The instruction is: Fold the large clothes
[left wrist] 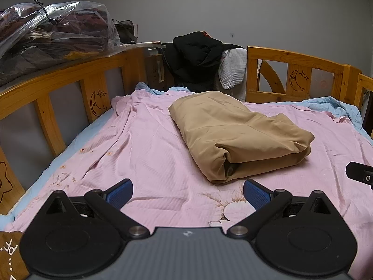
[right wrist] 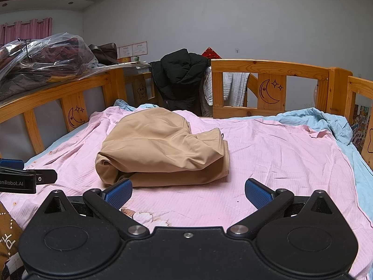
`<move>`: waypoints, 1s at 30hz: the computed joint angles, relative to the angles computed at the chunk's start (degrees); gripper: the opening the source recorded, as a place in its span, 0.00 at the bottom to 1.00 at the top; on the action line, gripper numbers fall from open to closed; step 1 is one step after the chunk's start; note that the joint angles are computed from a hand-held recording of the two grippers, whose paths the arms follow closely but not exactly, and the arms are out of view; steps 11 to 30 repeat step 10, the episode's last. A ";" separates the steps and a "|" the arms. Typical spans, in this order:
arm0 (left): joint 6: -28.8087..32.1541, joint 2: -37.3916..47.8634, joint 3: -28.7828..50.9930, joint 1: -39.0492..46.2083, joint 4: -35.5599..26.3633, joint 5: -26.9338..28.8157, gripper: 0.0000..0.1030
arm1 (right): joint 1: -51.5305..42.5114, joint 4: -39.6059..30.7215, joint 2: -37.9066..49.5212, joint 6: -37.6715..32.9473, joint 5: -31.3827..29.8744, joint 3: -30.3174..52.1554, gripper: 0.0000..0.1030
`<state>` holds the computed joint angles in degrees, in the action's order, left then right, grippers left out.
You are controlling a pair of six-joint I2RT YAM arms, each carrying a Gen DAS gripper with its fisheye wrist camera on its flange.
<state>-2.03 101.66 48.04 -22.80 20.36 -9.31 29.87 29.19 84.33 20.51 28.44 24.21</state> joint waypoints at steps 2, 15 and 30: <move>0.18 0.05 0.01 0.10 0.10 0.20 1.00 | -0.01 0.06 0.05 -0.04 -0.02 0.03 0.99; 0.06 0.03 -0.02 -0.02 0.11 0.07 0.99 | -0.06 0.02 0.01 -0.04 -0.07 0.00 0.99; 0.06 0.03 -0.02 -0.02 0.11 0.07 0.99 | -0.06 0.02 0.01 -0.04 -0.07 0.00 0.99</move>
